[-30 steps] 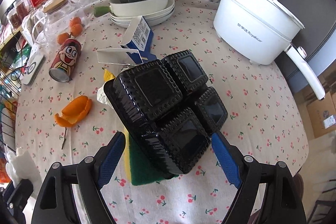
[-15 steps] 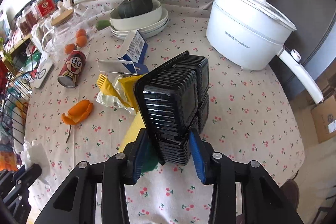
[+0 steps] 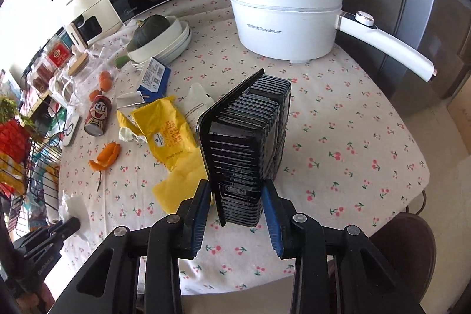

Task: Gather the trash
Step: 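Drop the tissue and black tray into the brown bin with both tools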

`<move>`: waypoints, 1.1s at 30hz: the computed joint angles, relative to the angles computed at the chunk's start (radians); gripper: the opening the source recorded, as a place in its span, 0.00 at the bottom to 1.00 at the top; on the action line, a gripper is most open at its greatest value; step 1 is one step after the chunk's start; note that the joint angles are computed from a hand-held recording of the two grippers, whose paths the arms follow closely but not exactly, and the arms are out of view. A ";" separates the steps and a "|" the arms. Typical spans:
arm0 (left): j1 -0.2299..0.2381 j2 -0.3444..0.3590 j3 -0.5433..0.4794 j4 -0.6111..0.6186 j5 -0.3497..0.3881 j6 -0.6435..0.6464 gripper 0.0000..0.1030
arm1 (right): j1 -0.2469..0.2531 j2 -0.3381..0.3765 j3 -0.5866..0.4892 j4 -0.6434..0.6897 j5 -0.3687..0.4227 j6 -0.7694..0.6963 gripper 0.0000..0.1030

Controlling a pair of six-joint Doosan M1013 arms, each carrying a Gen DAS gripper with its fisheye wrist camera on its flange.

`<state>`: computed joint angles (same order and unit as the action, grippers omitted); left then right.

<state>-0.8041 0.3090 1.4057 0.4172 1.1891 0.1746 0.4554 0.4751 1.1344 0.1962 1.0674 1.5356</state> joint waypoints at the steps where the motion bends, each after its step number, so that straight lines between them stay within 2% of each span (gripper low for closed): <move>1: 0.000 0.003 -0.004 -0.001 0.000 0.004 0.11 | -0.007 -0.008 0.011 0.011 -0.007 -0.009 0.35; 13: -0.018 0.068 -0.092 -0.027 -0.016 0.093 0.11 | -0.110 -0.111 0.161 0.113 -0.038 -0.091 0.35; 16: -0.029 0.095 -0.130 -0.038 -0.015 0.142 0.11 | -0.135 -0.121 0.173 0.145 0.000 -0.092 0.35; 22: -0.053 0.149 -0.209 -0.054 -0.022 0.234 0.11 | -0.177 -0.171 0.225 0.196 -0.006 -0.167 0.35; 29: -0.067 0.205 -0.279 -0.142 -0.108 0.349 0.11 | -0.234 -0.218 0.294 0.194 -0.010 -0.186 0.35; 33: -0.079 0.242 -0.330 -0.170 -0.131 0.415 0.11 | -0.268 -0.242 0.336 0.182 -0.011 -0.183 0.35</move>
